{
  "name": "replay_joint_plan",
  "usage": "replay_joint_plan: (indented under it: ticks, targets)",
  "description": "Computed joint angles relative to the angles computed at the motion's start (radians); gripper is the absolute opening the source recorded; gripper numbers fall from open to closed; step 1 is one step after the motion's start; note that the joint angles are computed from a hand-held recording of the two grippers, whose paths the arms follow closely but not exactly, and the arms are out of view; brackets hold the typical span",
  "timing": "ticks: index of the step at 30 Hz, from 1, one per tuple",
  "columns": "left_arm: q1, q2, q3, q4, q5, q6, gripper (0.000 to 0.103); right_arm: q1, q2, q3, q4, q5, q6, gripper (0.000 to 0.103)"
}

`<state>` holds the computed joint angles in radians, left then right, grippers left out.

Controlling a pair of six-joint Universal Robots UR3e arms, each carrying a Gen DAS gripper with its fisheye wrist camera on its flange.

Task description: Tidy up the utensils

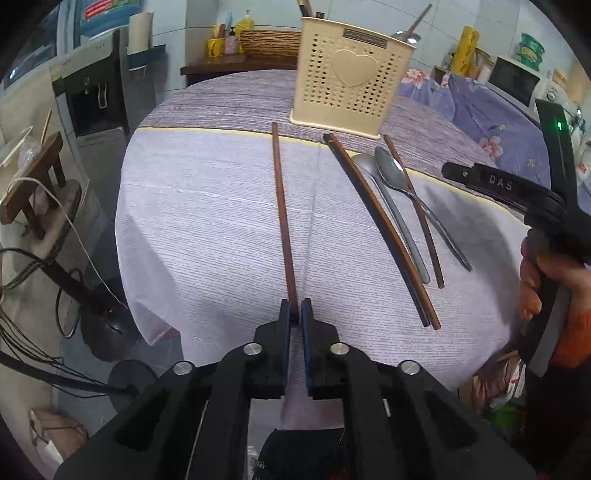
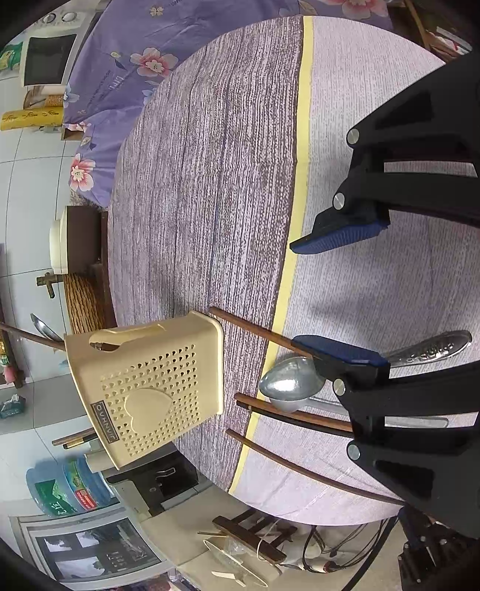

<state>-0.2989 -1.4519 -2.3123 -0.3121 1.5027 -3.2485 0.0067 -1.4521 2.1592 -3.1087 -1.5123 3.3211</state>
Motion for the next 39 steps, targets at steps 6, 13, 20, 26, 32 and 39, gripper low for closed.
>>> replay_joint_plan:
  ticks: [6, 13, 20, 26, 32, 39]
  targets:
    - [-0.011, -0.081, 0.11, 0.076, 0.038, 0.04, 0.055, 0.007, -0.011, 0.0, -0.006, -0.004, -0.007, 0.046]
    - [0.048, -0.426, 0.524, -0.065, -0.015, 0.075, 0.03, -0.001, 0.004, -0.047, 0.049, 0.018, -0.023, 0.047]
    - [0.058, -0.621, 0.786, -0.182, -0.001, 0.069, 0.023, 0.0, 0.123, -0.249, 0.206, 0.065, 0.002, 0.046]
    - [0.043, -0.68, 0.895, -0.234, 0.015, 0.069, 0.023, 0.066, 0.288, -0.509, 0.364, -0.002, 0.062, 0.031]
    - [0.029, -0.727, 0.966, -0.251, 0.041, 0.068, 0.019, 0.085, 0.394, -0.655, 0.453, -0.055, 0.109, 0.025]
    - [0.014, -0.75, 0.999, -0.253, 0.074, 0.062, 0.009, 0.117, 0.466, -0.781, 0.518, -0.137, 0.091, 0.01]
